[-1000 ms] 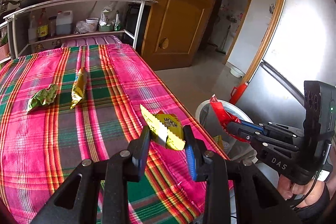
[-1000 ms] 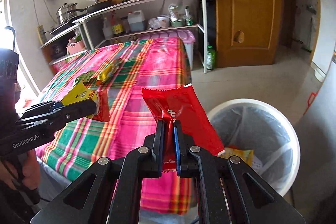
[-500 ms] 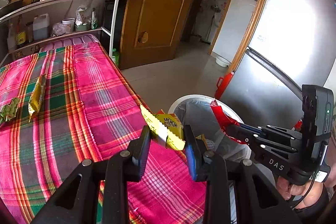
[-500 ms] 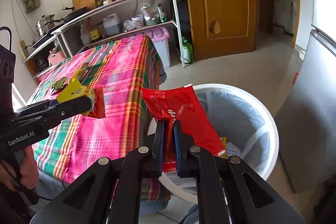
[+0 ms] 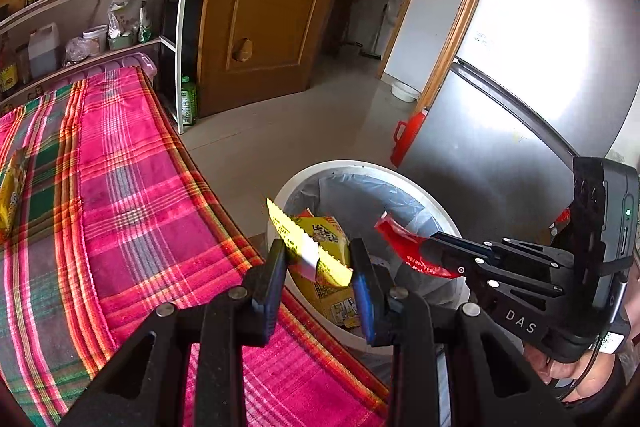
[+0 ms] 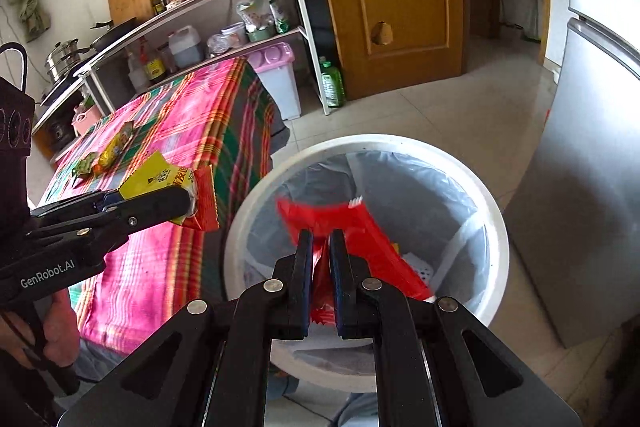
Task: Collect trash
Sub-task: 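Carry the red bag and yellow packet over the white bin with both grippers, then open both grippers to drop the red bag and yellow packet into the bin, then move both grippers back over the table toward the green and gold bags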
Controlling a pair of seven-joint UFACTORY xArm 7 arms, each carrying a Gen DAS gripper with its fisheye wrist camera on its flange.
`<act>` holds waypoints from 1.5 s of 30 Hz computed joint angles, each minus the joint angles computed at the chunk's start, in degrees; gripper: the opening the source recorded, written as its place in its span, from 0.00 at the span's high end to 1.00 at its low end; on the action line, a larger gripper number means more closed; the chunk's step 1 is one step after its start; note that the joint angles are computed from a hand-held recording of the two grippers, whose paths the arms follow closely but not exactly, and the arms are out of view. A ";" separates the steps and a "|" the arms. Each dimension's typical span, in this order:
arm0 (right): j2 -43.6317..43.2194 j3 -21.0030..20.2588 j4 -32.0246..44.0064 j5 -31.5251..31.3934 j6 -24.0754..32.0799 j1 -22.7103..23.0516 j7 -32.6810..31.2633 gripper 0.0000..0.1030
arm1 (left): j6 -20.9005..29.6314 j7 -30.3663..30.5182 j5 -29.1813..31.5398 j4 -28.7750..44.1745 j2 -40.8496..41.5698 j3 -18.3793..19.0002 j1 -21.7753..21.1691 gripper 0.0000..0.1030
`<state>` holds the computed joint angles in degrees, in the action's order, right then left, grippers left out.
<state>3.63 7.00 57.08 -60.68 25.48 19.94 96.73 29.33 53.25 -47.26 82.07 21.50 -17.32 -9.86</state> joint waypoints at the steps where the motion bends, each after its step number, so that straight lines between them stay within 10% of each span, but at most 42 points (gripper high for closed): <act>1: -0.16 -0.15 -0.36 -0.08 -0.28 -0.14 0.23 0.91 | 0.20 -0.68 0.74 0.46 0.48 0.19 -0.41 0.68; 19: -1.25 -0.19 -2.48 0.91 -0.97 -1.87 1.30 0.91 | 2.62 -8.10 9.17 4.29 4.48 -0.36 -1.60 0.55; 45: 0.39 1.96 5.63 -2.60 3.32 2.52 -0.49 0.80 | -1.23 8.08 -10.82 -5.53 -6.95 1.90 2.25 0.55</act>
<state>4.03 8.96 62.71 -63.28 28.80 22.46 96.24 28.10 61.34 -58.08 76.54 14.55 -15.42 -7.61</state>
